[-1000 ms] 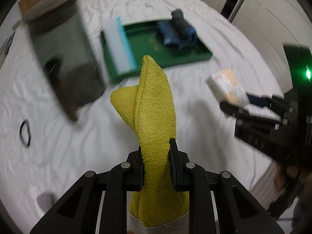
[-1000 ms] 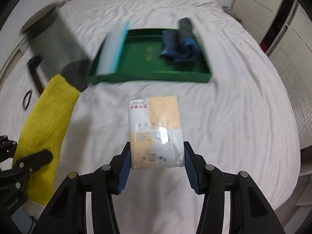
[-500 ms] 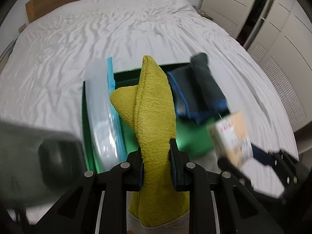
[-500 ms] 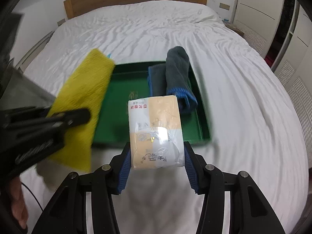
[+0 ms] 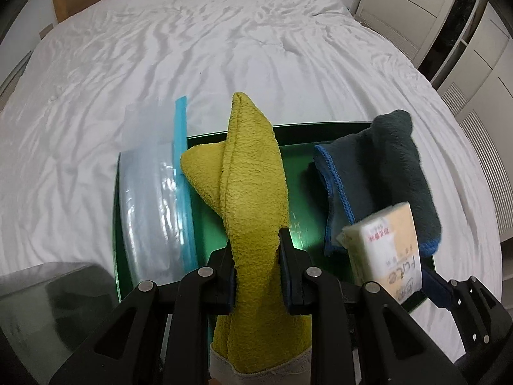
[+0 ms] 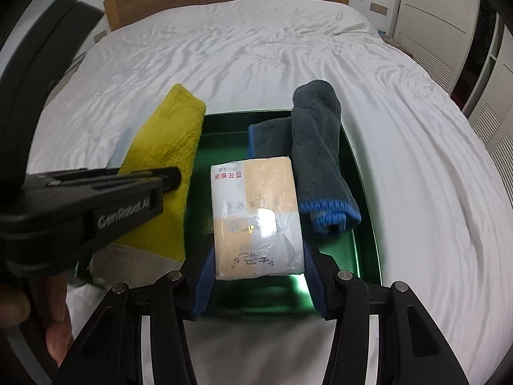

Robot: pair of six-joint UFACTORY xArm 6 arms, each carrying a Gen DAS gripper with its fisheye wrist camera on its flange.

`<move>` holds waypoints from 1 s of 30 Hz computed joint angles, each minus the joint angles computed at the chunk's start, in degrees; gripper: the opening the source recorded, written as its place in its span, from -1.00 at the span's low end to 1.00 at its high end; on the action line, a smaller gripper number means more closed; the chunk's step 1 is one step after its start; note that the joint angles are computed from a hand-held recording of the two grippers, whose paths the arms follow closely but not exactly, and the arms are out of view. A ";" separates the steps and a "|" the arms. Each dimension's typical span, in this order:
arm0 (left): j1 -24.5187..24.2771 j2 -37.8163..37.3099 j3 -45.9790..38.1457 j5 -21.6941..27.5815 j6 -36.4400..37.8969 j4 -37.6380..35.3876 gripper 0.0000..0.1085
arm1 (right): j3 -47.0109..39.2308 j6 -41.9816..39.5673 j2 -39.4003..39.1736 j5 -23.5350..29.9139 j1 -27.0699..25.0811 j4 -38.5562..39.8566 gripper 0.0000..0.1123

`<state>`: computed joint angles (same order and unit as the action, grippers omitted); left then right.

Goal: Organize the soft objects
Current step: 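Lower the yellow towel and tissue pack into the tray with both tools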

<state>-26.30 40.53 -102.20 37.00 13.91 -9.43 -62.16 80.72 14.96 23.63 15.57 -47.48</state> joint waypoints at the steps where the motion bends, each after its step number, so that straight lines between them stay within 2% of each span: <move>1: -0.07 0.36 -0.39 0.14 -0.13 0.32 -0.66 | -0.68 -0.49 0.75 0.09 -0.27 0.51 -0.12; 10: -0.49 4.68 -3.46 0.52 -1.67 3.85 -0.66 | -8.14 -4.74 8.58 2.92 -1.00 4.17 -0.12; 30: -0.15 4.55 -1.73 -2.10 -2.01 4.83 -0.58 | -13.01 -4.88 13.30 5.01 -1.15 4.23 -0.08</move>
